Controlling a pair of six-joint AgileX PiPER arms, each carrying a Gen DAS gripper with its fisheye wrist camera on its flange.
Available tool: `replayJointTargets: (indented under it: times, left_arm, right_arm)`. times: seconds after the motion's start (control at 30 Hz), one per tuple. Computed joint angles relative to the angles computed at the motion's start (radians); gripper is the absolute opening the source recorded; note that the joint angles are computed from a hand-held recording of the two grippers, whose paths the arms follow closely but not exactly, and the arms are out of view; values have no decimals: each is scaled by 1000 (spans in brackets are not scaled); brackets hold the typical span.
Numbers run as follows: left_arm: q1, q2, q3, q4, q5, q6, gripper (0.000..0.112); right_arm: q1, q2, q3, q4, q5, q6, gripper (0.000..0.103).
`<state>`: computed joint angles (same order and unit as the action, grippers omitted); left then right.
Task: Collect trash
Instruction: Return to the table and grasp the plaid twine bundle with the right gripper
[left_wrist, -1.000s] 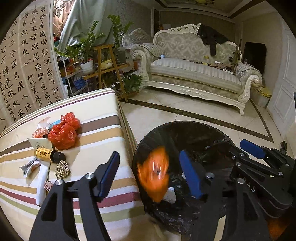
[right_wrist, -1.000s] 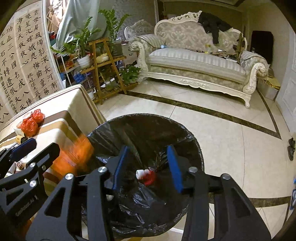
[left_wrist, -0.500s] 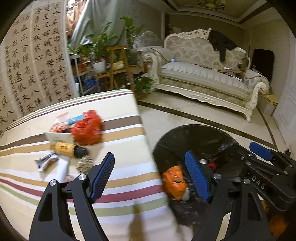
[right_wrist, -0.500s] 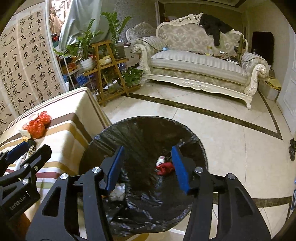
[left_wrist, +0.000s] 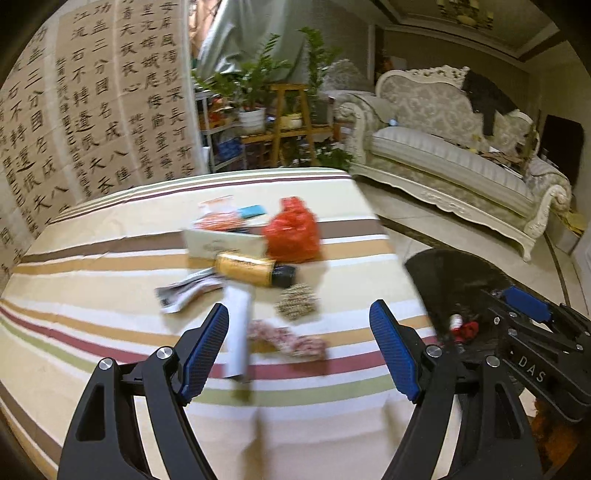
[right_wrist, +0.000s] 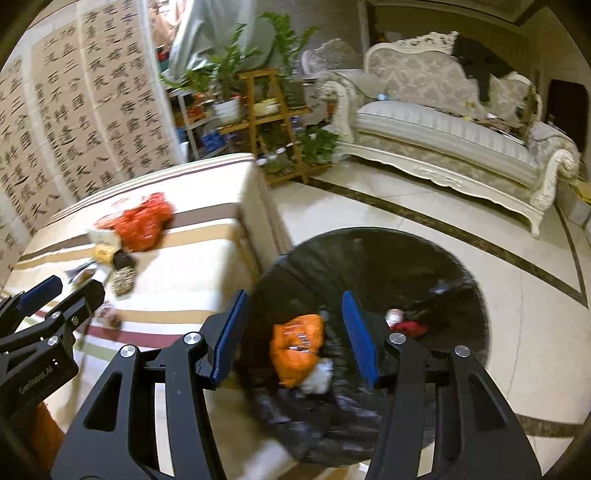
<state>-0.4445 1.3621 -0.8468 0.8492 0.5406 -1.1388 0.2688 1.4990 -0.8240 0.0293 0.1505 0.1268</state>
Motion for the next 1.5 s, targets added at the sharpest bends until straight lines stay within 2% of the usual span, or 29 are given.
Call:
replayJointTargets:
  times: [0.2,0.33,0.57,0.97,1.03,1.17,1.47,1.5]
  left_arm:
    - [91,-75,70,-7,0,30,76]
    - [163,-114,110,-29,-16,67,76]
    - [297,-143,144,-113,-64,187,76]
    - [478,-152,173,-305,-144,420,76]
    - [493,-152,174,-340,-152,456,76]
    - [502,-148,169,-374,-158,489,76]
    - [494,-154,167,-389,-154,496,76]
    - [496,-156,167,-402,-154,511,76]
  right_arm:
    - [130,19,-40,-158,29,167,52]
    - [187,44,-72,-113,48,125,52]
    - [293,101,-148,-204,96,215,52]
    - [381,204,-280,-198,178,187,49]
    - [388,217,-296,-192,195,175,38]
    - [398,231,-308,-186,214,161,37]
    - [407,226,-298,-160,218,114,15]
    - [410,225,-298,-159,219,112,15]
